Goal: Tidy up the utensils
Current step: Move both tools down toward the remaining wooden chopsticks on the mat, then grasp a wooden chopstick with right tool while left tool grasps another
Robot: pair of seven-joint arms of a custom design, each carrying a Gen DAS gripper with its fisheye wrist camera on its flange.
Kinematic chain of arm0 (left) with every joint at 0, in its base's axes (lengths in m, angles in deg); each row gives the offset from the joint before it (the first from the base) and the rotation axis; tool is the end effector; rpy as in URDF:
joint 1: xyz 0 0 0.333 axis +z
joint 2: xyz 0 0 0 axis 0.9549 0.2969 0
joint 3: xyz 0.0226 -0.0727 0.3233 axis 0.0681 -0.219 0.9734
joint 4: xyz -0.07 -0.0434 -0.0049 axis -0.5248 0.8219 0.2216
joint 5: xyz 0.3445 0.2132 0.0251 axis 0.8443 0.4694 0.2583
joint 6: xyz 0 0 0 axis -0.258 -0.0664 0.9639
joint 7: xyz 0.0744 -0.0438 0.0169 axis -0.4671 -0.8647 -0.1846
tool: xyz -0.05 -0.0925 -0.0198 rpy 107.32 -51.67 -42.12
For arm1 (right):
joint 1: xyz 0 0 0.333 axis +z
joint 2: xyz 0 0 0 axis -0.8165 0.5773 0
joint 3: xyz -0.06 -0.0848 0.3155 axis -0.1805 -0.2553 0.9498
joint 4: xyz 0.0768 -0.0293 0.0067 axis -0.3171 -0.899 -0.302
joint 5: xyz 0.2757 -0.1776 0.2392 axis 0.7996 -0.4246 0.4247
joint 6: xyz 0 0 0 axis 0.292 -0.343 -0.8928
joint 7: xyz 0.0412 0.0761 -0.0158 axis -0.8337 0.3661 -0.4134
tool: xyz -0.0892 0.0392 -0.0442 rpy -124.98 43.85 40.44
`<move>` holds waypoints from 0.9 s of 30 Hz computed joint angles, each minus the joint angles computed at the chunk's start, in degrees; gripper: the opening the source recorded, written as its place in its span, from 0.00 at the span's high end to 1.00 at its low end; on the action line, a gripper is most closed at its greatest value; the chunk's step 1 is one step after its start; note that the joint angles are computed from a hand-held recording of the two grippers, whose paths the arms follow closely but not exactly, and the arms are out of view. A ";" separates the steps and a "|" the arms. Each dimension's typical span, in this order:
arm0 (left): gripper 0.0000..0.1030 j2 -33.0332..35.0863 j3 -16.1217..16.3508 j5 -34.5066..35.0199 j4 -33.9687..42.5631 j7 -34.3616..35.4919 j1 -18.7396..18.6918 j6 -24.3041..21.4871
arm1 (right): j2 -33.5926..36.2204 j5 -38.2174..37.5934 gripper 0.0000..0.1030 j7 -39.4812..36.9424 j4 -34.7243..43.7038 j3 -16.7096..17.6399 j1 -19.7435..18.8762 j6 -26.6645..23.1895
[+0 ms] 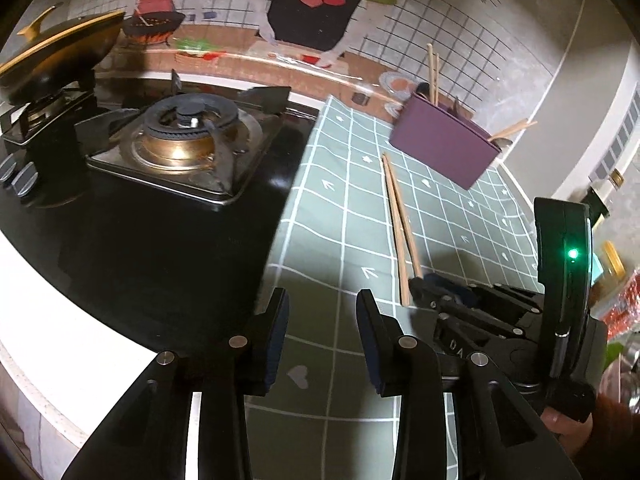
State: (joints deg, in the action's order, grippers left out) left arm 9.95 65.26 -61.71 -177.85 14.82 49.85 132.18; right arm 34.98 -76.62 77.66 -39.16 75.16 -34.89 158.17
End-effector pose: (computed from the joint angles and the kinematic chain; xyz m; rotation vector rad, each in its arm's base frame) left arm 0.6097 -0.3842 0.4397 -1.8362 2.0597 -1.0088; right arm 0.6341 0.2411 0.4211 -2.0042 1.7884 -0.4954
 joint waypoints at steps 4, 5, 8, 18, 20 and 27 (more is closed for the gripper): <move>0.65 1.53 -1.75 -0.92 1.88 3.41 0.56 -0.60 | -1.53 1.39 0.92 -0.62 -2.10 0.08 -0.92 1.26; 0.65 1.86 -2.20 -1.37 2.23 4.39 0.71 -0.61 | -2.24 1.38 0.92 -0.19 -2.96 -0.14 -1.08 1.75; 0.65 3.41 -4.53 -4.05 3.92 8.53 1.83 -0.76 | -4.63 0.07 0.93 2.17 -5.65 -1.08 -1.45 3.45; 0.66 9.29 0.75 -0.41 12.87 8.16 -5.84 -5.78 | -10.79 -10.19 0.94 16.14 -12.22 -2.87 -4.72 6.68; 0.67 10.85 1.99 1.91 15.46 6.87 -7.28 -7.64 | -11.41 -10.76 0.94 17.08 -13.15 -2.58 -5.69 6.81; 0.71 14.76 2.91 6.21 21.64 4.43 -9.08 -12.55 | -13.28 -12.08 0.94 20.17 -15.80 -1.67 -7.85 7.30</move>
